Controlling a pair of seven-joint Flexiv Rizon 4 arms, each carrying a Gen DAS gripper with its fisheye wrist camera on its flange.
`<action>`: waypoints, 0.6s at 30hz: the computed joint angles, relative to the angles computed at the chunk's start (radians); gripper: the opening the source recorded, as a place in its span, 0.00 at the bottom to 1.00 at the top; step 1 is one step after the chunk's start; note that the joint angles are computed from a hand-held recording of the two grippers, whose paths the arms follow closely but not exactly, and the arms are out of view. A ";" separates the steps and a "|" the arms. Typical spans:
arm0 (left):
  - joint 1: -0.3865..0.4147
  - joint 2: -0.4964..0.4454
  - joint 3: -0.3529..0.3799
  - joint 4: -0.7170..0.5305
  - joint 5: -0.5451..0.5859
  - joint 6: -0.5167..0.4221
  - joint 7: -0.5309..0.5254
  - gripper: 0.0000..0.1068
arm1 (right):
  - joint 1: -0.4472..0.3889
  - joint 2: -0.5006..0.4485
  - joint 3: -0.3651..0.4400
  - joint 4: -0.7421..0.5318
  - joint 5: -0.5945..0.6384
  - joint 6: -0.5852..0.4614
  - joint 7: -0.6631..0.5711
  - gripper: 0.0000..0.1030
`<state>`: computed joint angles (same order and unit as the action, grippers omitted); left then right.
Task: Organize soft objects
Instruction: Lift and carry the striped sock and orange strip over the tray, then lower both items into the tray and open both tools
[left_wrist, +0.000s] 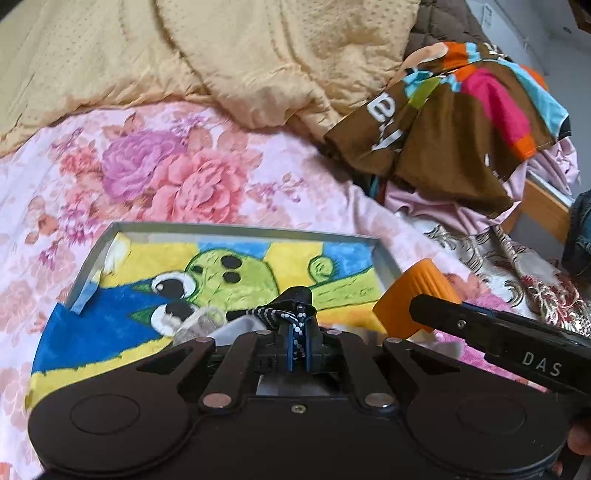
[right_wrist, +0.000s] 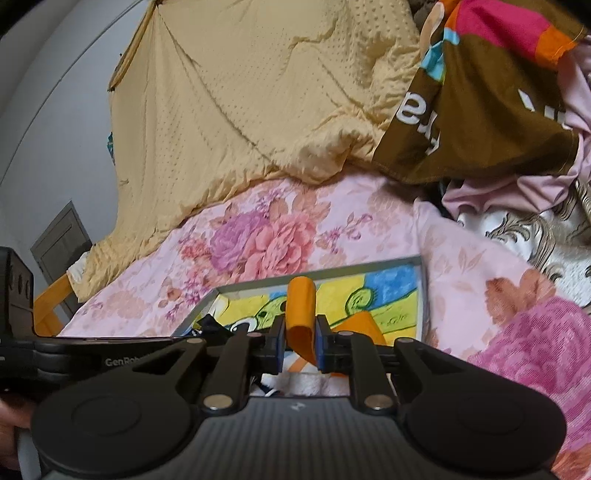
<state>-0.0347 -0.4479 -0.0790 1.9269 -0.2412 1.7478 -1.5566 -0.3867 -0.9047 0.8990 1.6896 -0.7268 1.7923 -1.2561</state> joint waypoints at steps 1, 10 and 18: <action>-0.001 0.000 0.003 0.003 -0.003 -0.005 -0.003 0.06 | 0.002 0.002 -0.002 0.001 0.000 -0.005 -0.001 0.19; -0.041 0.005 0.051 0.008 -0.022 -0.038 -0.041 0.15 | -0.019 -0.015 0.047 -0.010 0.064 -0.071 -0.058 0.29; -0.058 0.042 0.072 0.034 -0.013 -0.068 -0.057 0.34 | -0.027 -0.006 0.077 0.008 0.144 -0.085 -0.149 0.45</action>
<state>-0.0927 -0.4062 -0.0074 1.9604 -0.2547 1.6799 -1.6136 -0.4132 -0.9111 0.9758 1.6972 -0.5831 1.7071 -1.4050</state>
